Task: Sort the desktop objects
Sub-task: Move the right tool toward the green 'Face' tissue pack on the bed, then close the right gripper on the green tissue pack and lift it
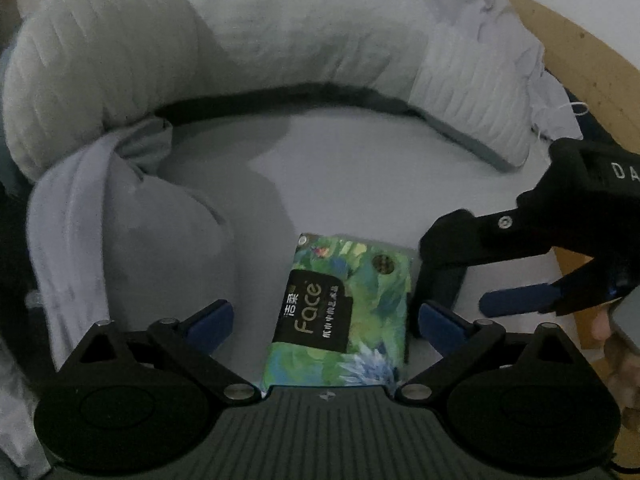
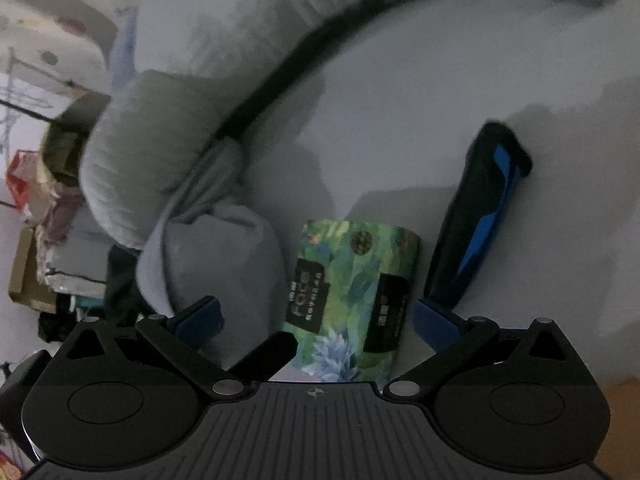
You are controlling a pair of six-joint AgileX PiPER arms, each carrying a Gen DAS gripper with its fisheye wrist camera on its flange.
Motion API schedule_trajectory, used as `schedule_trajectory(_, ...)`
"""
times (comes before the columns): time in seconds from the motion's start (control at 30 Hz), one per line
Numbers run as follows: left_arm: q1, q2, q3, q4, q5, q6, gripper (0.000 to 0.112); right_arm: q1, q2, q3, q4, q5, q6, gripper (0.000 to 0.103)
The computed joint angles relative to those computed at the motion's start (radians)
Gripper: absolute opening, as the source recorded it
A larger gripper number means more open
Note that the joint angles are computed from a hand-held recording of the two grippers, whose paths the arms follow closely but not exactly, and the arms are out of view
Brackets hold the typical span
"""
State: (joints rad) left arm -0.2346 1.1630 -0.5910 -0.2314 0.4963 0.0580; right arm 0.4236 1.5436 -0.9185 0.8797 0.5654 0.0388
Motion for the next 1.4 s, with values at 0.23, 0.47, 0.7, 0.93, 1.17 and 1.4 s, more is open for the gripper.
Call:
schedule_trajectory(0.23, 0.131, 0.107, 0.003, -0.309, 0.013, 0.362, 0.099, 0.013, 0.109, -0.038, 0.081, -0.009, -0.067, 0.096)
schedule_trajectory(0.47, 0.188, 0.222, -0.025, -0.48, 0.063, 0.585, 0.091, 0.027, 0.185, -0.072, 0.07, -0.021, -0.058, 0.087)
schedule_trajectory(0.7, 0.259, 0.285, -0.046, -0.601, 0.121, 0.737, 0.086, 0.037, 0.244, -0.093, 0.021, -0.037, -0.017, 0.077)
schedule_trajectory(0.93, 0.255, 0.277, -0.028, -0.605, 0.104, 0.741, 0.083, 0.07, 0.274, -0.151, -0.127, -0.022, 0.078, 0.076)
schedule_trajectory(1.17, 0.216, 0.239, -0.031, -0.547, 0.103, 0.632, 0.079, 0.091, 0.236, -0.149, -0.212, -0.019, 0.143, 0.075)
schedule_trajectory(1.4, 0.22, 0.14, -0.041, -0.485, 0.142, 0.525, 0.079, 0.099, 0.158, -0.164, -0.286, 0.03, 0.194, 0.075)
